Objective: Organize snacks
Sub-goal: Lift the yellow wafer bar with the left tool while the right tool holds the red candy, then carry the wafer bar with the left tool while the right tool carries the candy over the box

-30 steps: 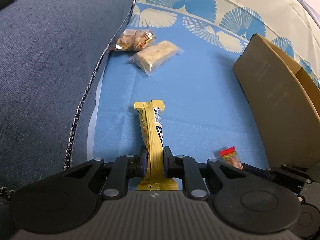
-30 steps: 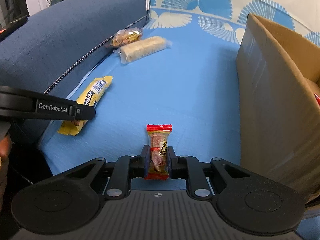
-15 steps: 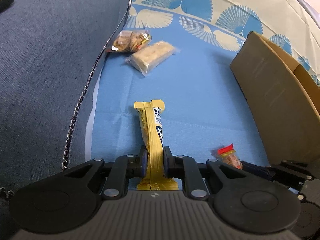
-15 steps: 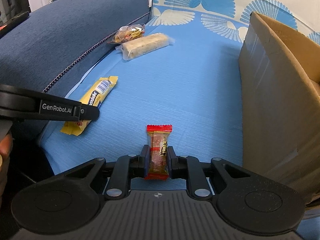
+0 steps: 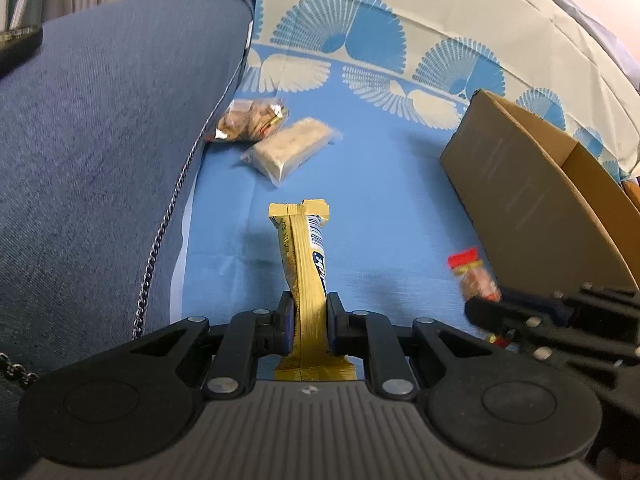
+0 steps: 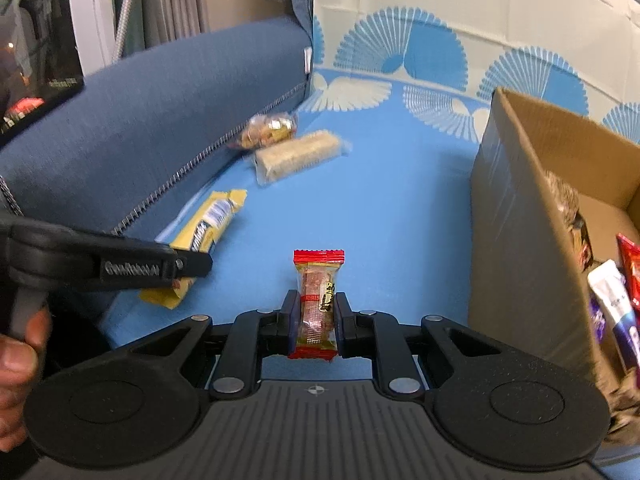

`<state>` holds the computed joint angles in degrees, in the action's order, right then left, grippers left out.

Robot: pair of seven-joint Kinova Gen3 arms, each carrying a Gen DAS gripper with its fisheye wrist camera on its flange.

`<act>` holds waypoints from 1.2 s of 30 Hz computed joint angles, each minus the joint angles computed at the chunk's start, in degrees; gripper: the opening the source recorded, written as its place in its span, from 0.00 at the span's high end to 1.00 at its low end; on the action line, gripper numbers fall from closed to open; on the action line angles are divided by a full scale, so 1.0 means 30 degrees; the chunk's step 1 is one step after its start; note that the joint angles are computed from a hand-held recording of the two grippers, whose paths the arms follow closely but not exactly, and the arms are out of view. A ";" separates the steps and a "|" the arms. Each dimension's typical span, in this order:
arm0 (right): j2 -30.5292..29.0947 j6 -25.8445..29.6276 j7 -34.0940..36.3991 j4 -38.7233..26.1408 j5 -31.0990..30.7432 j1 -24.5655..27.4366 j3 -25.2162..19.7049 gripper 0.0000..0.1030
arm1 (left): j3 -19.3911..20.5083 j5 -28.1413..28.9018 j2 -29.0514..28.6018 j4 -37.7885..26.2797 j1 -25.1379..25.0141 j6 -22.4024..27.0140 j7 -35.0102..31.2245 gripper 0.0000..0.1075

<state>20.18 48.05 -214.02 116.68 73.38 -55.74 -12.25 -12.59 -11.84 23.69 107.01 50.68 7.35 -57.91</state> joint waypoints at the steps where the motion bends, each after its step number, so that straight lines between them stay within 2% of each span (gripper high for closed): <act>1: -0.0154 0.0114 -0.0297 0.0172 0.0270 -0.0121 0.0013 0.83 | -0.0509 -0.0153 -0.0028 0.0111 0.0520 -0.0196 0.0113 0.84; 7: -0.1245 0.0960 -0.2257 0.1390 0.1937 -0.0240 -0.0608 0.83 | -0.4047 -0.0792 0.0060 0.0293 0.4230 -0.0524 0.0625 0.84; 10: -0.1848 0.1648 -0.3392 0.2130 0.2687 -0.0235 -0.1130 0.83 | -0.5406 -0.0586 0.0008 0.0275 0.5660 -0.0174 0.1688 0.84; 11: -0.2029 0.1836 -0.3742 0.2347 0.2903 -0.0189 -0.1306 0.82 | -0.5499 -0.0484 -0.0073 0.0272 0.5769 -0.0028 0.2173 0.84; 15: -0.2898 0.2764 -0.4968 0.3269 0.3685 -0.0077 -0.2019 0.82 | -0.4867 -0.0245 -0.0371 -0.0289 0.5170 0.1323 0.3964 0.84; 20: -0.3726 0.4024 -0.6357 0.4074 0.4438 0.0099 -0.2683 0.83 | -0.4112 -0.1202 -0.0598 -0.1572 0.4761 0.2580 0.5095 0.84; 26: -0.4398 0.5753 -0.7376 0.4474 0.4810 0.0368 -0.3084 0.82 | -0.2545 -0.2539 -0.0092 -0.4399 0.4137 0.3693 0.5874 0.84; 31: -0.4799 0.7887 -0.7831 0.4632 0.3584 0.0331 -0.3313 0.82 | -0.0375 -0.2995 0.0886 -0.7581 0.3157 0.4465 0.6303 0.84; 36: -0.5102 1.0063 -0.8982 0.4515 0.0700 0.0436 -0.3296 0.82 | 0.2231 -0.3648 0.2335 -1.1081 0.2346 0.5364 0.5835 0.84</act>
